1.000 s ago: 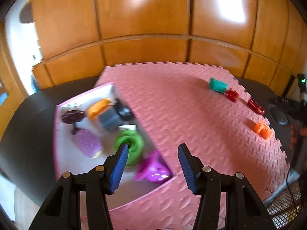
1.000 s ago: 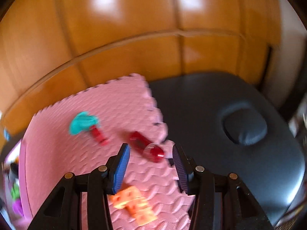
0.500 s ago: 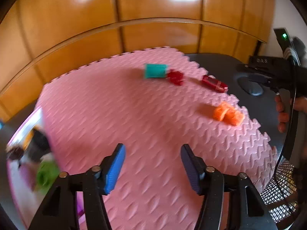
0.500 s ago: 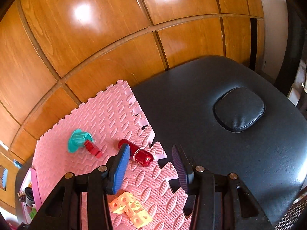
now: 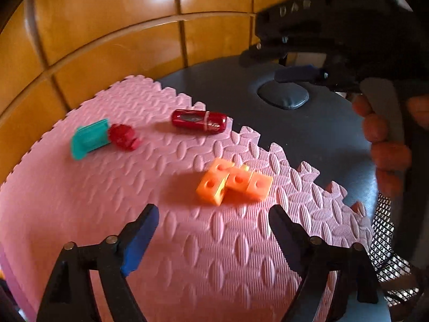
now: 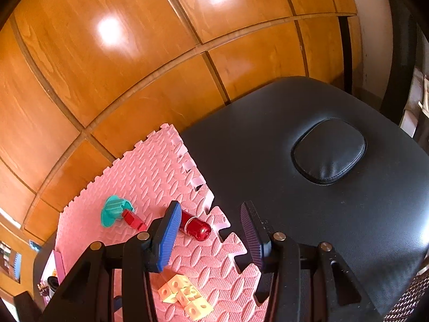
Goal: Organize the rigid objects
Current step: 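Grasp the orange cube cluster with the left gripper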
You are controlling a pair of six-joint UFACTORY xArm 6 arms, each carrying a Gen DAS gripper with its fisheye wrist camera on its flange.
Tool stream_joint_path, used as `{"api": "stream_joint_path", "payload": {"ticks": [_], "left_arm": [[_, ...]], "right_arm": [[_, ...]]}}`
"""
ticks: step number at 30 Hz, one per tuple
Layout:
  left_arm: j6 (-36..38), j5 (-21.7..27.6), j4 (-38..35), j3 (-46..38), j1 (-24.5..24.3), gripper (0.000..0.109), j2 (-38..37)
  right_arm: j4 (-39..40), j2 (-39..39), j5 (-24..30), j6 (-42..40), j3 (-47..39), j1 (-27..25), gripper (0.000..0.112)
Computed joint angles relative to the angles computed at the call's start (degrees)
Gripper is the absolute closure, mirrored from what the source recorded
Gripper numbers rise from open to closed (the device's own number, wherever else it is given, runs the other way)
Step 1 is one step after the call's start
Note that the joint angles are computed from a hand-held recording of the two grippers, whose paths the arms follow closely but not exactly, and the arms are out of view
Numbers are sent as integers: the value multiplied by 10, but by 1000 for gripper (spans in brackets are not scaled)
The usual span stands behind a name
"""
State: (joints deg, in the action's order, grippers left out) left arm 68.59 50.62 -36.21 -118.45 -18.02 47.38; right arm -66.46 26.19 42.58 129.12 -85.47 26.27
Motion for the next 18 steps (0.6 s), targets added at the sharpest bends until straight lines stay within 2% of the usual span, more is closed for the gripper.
{"api": "stream_joint_path", "payload": {"ticks": [3, 7, 9, 11, 12, 13, 16, 18], "left_arm": [[-4, 29, 2, -44, -5, 23, 29], [-11, 27, 10, -76, -15, 23, 56], [-21, 42, 12, -108, -18, 23, 79], [-32, 55, 17, -133, -20, 31, 96], [-28, 45, 13, -127, -22, 37, 94], [-22, 43, 3, -122, -21, 49, 92], [-34, 57, 1, -127, -17, 48, 92], [-37, 39, -1, -99, -13, 48, 75]], "right_arm": [[0, -3, -8, 9, 6, -3, 66], [1, -2, -24, 11, 7, -8, 66], [4, 0, -25, 6, 5, -9, 66], [7, 1, -27, 1, 3, -9, 66], [8, 2, -28, 0, 2, -9, 66], [11, 3, -27, -3, 0, -9, 66], [15, 5, -26, -5, -1, -10, 66], [20, 6, -27, -7, -1, -11, 66]]}}
